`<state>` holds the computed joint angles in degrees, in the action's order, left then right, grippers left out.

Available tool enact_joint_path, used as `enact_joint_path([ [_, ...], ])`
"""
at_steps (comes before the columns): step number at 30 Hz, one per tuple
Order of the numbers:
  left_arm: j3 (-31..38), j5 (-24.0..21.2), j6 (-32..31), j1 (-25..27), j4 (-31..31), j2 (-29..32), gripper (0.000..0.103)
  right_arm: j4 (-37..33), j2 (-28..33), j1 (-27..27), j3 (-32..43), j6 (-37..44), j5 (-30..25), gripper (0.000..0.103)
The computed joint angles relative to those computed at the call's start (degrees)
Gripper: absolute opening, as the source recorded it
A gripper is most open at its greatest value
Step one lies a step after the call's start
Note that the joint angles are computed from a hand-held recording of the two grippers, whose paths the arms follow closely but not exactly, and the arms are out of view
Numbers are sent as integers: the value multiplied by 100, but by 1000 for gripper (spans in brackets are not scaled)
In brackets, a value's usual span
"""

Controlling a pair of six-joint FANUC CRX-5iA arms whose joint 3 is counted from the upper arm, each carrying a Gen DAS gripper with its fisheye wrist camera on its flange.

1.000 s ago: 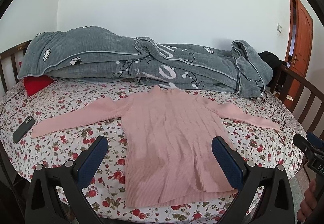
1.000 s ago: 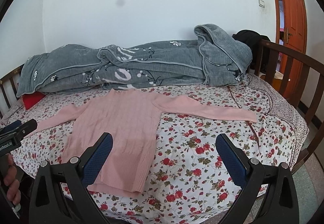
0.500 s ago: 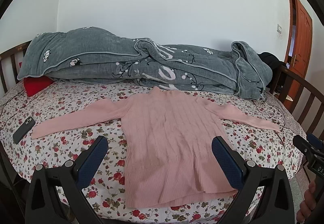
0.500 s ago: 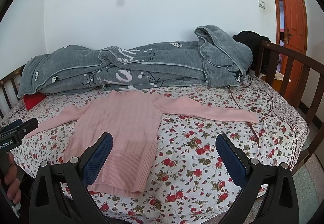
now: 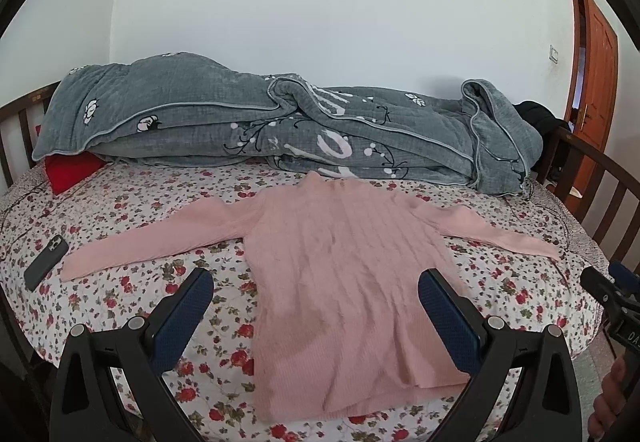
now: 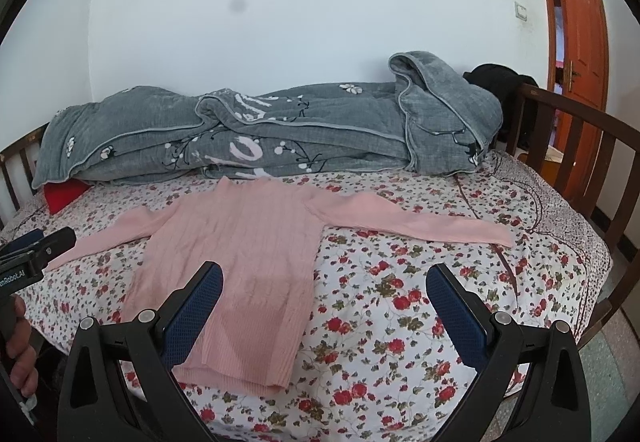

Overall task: Fold small clothes
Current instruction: 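Grasp the pink sweater's sleeve cuff with the left gripper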

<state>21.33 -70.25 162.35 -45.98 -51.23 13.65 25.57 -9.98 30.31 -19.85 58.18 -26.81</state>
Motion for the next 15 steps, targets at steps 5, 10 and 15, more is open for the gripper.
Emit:
enact_joint_path([
  [5,-375,222,100,255,-12,-122,103,387,203,42,-71,-329,210,100],
  [10,-1028,826,178,806,325,-340,102,285,523,66,-10,-282,382,100],
  [15,-1764,1546,-59,1634,985,-523,102,-872,1043,61,510,514,118,100],
])
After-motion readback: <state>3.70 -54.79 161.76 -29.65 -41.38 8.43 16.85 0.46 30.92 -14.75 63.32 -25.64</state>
